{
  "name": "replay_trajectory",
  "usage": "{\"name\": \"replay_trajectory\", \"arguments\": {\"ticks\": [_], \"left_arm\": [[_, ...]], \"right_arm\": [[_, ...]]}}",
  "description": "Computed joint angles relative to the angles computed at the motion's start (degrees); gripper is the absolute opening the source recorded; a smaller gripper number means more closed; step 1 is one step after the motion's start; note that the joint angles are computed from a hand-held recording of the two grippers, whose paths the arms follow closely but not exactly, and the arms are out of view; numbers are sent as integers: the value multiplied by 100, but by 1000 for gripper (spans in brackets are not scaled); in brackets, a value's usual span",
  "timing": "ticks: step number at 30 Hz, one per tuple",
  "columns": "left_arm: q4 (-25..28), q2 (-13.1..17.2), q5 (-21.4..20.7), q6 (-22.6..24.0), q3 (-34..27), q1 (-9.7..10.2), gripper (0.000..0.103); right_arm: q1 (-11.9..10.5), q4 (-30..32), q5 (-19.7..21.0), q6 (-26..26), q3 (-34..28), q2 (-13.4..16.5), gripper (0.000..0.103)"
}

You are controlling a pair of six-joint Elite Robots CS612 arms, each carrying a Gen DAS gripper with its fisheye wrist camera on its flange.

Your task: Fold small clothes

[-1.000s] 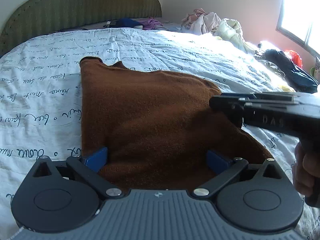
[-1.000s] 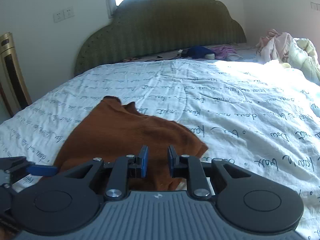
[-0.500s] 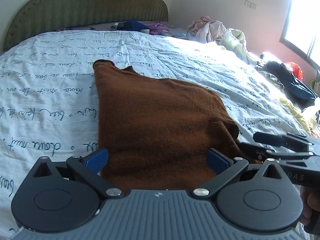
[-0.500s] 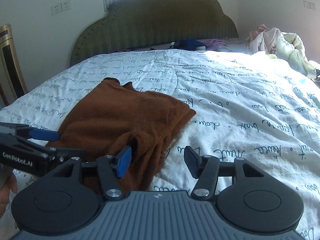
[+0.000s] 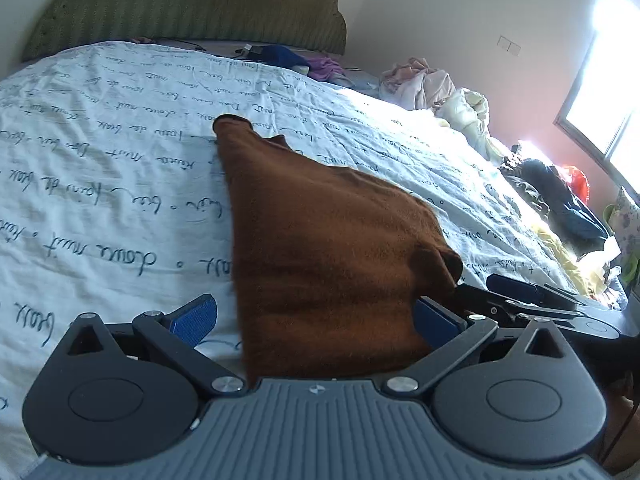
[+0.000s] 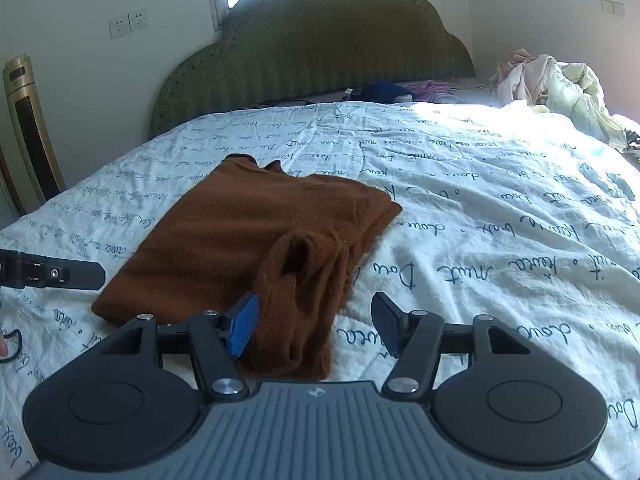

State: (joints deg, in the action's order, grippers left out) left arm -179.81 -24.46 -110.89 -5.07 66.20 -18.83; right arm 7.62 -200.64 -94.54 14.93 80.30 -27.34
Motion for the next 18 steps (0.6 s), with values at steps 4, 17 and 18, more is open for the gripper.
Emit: {"name": "replay_trajectory", "arguments": {"ticks": [4,17,18], "left_arm": [[927,408,148,-115,-1006,-33,103],[3051,1389,-1296,-827,-3145,219,30],[2887,1256,-1192,-730,-2922,210,29]], "right_arm": [[-319,221,803,1214,-387,160,81],[-404,1008,1436,1224,-1192,474,30],[-366,981,1338,1134,-1192,446,30]]}}
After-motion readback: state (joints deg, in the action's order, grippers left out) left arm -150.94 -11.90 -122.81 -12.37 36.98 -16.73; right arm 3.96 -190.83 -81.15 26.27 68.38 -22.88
